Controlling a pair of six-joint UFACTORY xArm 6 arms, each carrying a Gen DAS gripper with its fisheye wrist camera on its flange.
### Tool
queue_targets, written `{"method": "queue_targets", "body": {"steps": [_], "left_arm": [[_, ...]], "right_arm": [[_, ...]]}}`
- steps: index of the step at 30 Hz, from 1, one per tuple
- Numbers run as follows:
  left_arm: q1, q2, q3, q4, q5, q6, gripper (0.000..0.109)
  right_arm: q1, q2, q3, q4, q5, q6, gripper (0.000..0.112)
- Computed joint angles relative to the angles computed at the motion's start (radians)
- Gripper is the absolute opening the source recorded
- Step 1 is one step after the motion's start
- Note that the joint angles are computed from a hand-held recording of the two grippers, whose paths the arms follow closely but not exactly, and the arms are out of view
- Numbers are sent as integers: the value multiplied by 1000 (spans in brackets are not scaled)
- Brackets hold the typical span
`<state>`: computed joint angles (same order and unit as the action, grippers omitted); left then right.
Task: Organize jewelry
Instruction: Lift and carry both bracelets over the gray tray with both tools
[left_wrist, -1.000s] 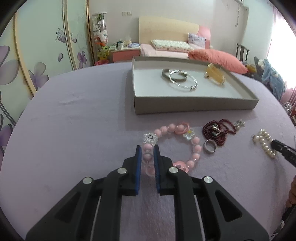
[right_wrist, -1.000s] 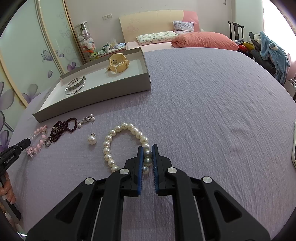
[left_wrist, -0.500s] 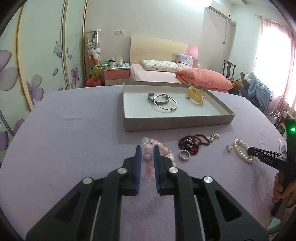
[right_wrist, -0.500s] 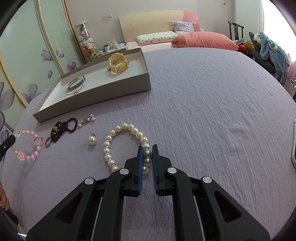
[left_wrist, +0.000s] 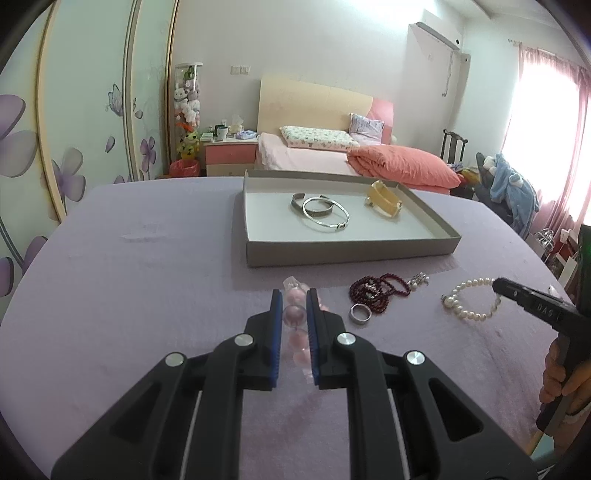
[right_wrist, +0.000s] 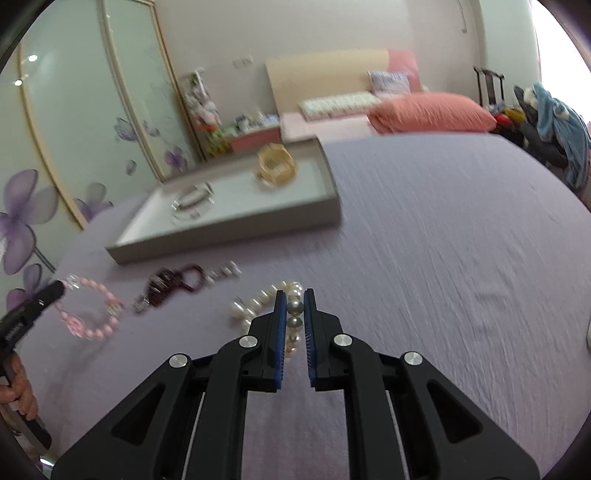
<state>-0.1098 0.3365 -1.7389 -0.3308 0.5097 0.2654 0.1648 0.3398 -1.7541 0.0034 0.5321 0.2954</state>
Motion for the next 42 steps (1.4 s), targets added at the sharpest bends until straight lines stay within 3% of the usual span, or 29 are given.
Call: {"method": "queue_targets", "body": {"steps": [11, 29, 42], "left_arm": [[-11, -51, 54, -102, -47, 76, 13], [-22, -90, 97, -179, -69, 142, 13], [-34, -49, -5, -189, -76, 149, 13]], "right_arm": [[13, -27, 34, 25, -124, -17, 10], [19, -54, 73, 0, -193, -14, 10], [31, 14, -68, -35, -212, -27, 10]]}}
